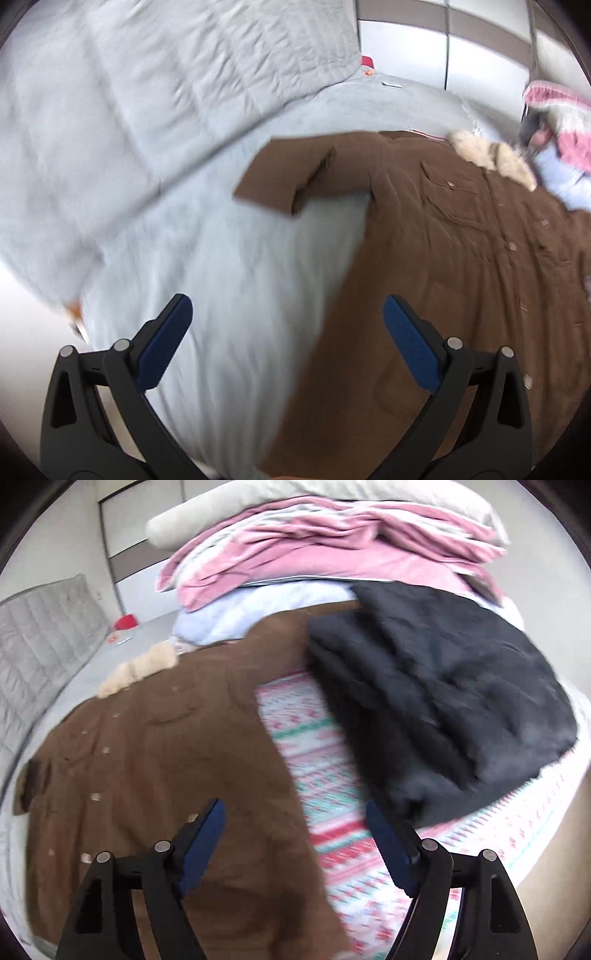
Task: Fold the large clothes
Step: 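Move the left tool to the coat's sleeve and grasp its cuff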
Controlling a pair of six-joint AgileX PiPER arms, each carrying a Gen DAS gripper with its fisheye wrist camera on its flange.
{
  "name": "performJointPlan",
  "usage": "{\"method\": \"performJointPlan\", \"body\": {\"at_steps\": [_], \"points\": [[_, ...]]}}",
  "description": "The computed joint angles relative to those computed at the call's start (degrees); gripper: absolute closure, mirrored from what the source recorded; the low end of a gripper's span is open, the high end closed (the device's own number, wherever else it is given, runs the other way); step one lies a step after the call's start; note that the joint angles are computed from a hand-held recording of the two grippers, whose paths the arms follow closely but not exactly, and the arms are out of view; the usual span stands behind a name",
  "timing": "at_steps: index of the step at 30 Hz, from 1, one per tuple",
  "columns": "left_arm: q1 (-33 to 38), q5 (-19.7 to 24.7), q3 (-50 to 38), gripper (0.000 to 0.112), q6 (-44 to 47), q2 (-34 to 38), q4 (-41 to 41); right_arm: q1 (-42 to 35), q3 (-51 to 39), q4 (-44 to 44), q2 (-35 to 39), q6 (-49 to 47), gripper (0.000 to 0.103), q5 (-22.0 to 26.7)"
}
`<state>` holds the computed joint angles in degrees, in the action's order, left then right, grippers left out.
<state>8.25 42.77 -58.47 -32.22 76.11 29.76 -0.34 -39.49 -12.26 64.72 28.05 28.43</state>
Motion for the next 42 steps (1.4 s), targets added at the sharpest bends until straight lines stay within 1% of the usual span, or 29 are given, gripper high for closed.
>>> {"method": "performJointPlan", "body": {"at_steps": [1, 2, 3, 4, 5, 6, 8, 10, 11, 13, 15, 16, 17, 18, 19, 20, 21, 22, 23, 24, 25, 26, 27, 29, 31, 33, 35, 40, 42], "points": [[-0.58, 0.59, -3.17, 0.010, -0.01, 3.43, 1.97, 1.41, -2.59, 1.80, 2.99, -0.97, 0.023, -0.44], [-0.99, 1.22, -6.15, 0.010, -0.25, 6.79, 3.95, 2.94, -4.13, 2.21, 4.41, -0.73, 0.023, -0.20], [-1.48, 2.59, -10.39, 0.010, -0.54, 11.62, 6.72, 4.73, -6.78, 3.71, 6.70, -2.23, 0.023, 0.16], [-1.53, 3.99, -14.75, 0.010, 0.34, 16.50, 8.18, 6.17, -8.87, 4.66, 8.69, -3.61, 0.023, 0.12], [-0.85, 5.28, -19.56, 0.010, 2.95, 21.53, 7.76, 8.11, -12.27, 5.14, 11.55, -5.31, 0.023, 0.74], [-0.26, 6.14, -23.30, 0.010, 4.49, 25.55, 7.84, 9.07, -14.23, 4.69, 13.05, -5.86, 0.023, 1.33], [0.99, 8.95, -31.76, 0.010, 5.08, 34.92, 11.08, 12.11, -20.68, 1.73, 18.38, -5.42, 0.023, 3.56], [2.41, 11.70, -38.00, 0.010, 6.09, 41.01, 11.25, 13.57, -25.71, -0.61, 22.90, -4.75, 0.023, 4.51], [3.17, 11.88, -40.01, 0.010, 6.34, 42.85, 10.24, 15.62, -28.20, -3.57, 25.28, -1.81, 0.023, 5.38], [4.58, 10.30, -42.23, 0.010, 6.35, 45.37, 8.05, 17.09, -31.66, -5.87, 29.85, -0.17, 0.023, 5.20], [4.71, 8.91, -43.00, 0.010, 3.89, 47.55, 9.81, 18.30, -32.44, -7.02, 34.18, 0.91, 0.023, 2.76], [4.68, 9.07, -44.04, 0.010, 2.77, 49.50, 11.73, 18.58, -32.47, -6.39, 35.61, 0.36, 0.023, 2.29], [4.80, 9.79, -45.73, 0.018, 3.32, 51.55, 12.57, 18.77, -32.58, -5.14, 36.75, -0.70, 0.023, 2.71], [5.08, 10.52, -47.30, 0.037, 4.21, 53.07, 12.69, 18.26, -33.01, -3.31, 37.83, -2.82, 0.023, 3.28], [6.19, 10.15, -48.42, 0.048, 6.15, 54.05, 10.95, 17.95, -33.05, -1.59, 38.76, -4.65, 0.023, 3.02], [7.74, 8.84, -48.95, 0.069, 8.88, 53.97, 7.07, 17.40, -31.90, -0.30, 37.90, -6.29, 0.023, 2.59], [9.67, 7.63, -49.23, 0.079, 10.73, 53.43, 3.43, 17.43, -31.39, 0.06, 37.82, -6.81, 0.023, 1.71], [10.56, 7.95, -50.20, 0.080, 11.63, 53.11, 2.07, 17.63, -30.94, -0.27, 37.58, -6.49, 0.024, 1.24], [11.50, 7.02, -49.88, 0.083, 11.60, 51.98, 1.84, 17.81, -30.54, -0.82, 37.27, -6.15, 0.023, 0.82], [12.92, 4.87, -48.85, 0.084, 12.65, 50.02, 0.14, 18.14, -29.65, -1.79, 36.40, -5.60, 0.024, 0.07], [14.84, 2.55, -47.81, 0.085, 14.82, 47.73, -3.41, 18.60, -28.35, -2.86, 35.31, -4.66, 0.024, -0.69], [16.81, 1.02, -47.33, 0.089, 16.21, 45.84, -6.82, 18.87, -27.83, -3.38, 34.79, -4.24, 0.024, -0.91], [18.49, 0.70, -47.82, 0.091, 15.90, 44.78, -8.71, 19.11, -27.01, -3.87, 33.94, -3.75, 0.023, -1.20], [21.40, 1.34, -50.05, 0.095, 12.16, 44.25, -10.56, 19.02, -26.53, -2.69, 32.86, -4.47, 0.023, -1.41], [24.55, 2.92, -54.48, 0.096, 10.30, 45.87, -14.65, 19.26, -26.79, -1.85, 32.53, -5.03, 0.023, -1.34], [27.30, 4.10, -57.70, 0.100, 7.87, 47.84, -18.16, 19.45, -27.02, -2.58, 33.04, -4.35, 0.023, -1.11], [28.36, 4.17, -58.55, 0.100, 8.32, 49.12, -20.08, 19.53, -26.88, -2.76, 33.28, -3.85, 0.023, -0.96], [27.13, 4.82, -59.96, 0.101, 7.22, 52.12, -16.66, 17.84, -26.76, 4.05, 33.45, -9.17, 0.024, -0.92], [27.27, 5.69, -62.71, 0.101, 7.51, 53.82, -17.15, 17.06, -26.83, 7.20, 33.56, -11.67, 0.023, -0.77]]}}
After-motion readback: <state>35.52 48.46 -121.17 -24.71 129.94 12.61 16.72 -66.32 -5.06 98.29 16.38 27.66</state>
